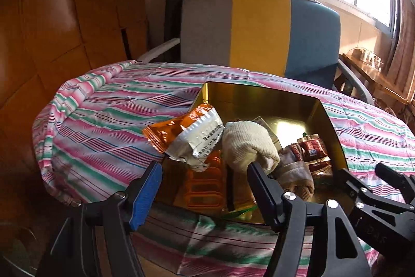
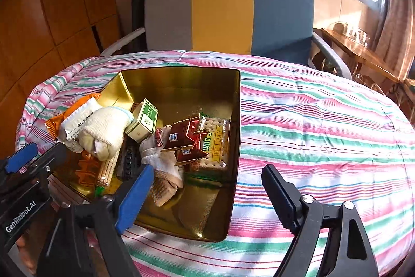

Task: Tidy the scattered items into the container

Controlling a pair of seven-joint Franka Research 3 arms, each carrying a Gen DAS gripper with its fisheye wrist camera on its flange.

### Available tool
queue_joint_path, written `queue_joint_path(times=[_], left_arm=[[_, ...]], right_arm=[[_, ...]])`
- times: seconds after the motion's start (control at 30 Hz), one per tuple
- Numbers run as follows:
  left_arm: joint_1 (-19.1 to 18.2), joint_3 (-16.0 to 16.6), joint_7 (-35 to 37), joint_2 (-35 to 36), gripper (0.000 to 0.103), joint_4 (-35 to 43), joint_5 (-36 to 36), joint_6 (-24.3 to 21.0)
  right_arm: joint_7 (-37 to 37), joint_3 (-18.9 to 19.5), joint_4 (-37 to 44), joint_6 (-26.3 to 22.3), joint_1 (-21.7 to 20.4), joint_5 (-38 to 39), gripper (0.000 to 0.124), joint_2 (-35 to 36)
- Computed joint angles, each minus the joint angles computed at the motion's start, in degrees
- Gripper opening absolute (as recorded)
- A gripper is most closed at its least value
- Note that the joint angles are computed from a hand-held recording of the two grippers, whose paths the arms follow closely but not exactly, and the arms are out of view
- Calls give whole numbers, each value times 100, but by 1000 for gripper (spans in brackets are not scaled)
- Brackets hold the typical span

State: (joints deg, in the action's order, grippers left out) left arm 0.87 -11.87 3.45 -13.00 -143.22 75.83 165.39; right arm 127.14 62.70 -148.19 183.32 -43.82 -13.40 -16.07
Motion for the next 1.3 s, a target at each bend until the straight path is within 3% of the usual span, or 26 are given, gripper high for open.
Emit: queue_joint_path(times=[0.07, 0.13, 0.47, 0.53, 0.77, 1.03, 1.2, 1.3], left_arm=[[-38, -58, 57, -130, 65, -68, -39, -228], [-88, -115, 133, -260, 64, -141, -109, -438], [-238, -34, 1335, -403, 52, -444, -1625, -165], [-202, -142, 1460, -422, 48, -448, -1742, -271], [-149, -180, 1844, -397, 48, -485, -2190, -224], [11, -209, 1930, -388, 48, -540, -2323, -14], [403, -418, 1350, -463, 44, -584, -1680, 354], [432, -448, 1236, -487, 44, -568, -1510, 345]], right_arm=[[107, 211, -63, 8, -157, 27, 92, -412], [156, 176, -132, 51, -69, 143, 94, -602], [81, -10, -260, -35, 391, 368, 97, -762], [95, 1, -265, -48, 414, 341, 97, -756], [124, -15, -322, 32, 449, 337, 98, -829], [60, 61, -339, 38, 409, 439, 100, -918], [35, 174, -310, 18, 325, 418, 100, -937], [53, 248, -281, -30, 269, 400, 100, -931]])
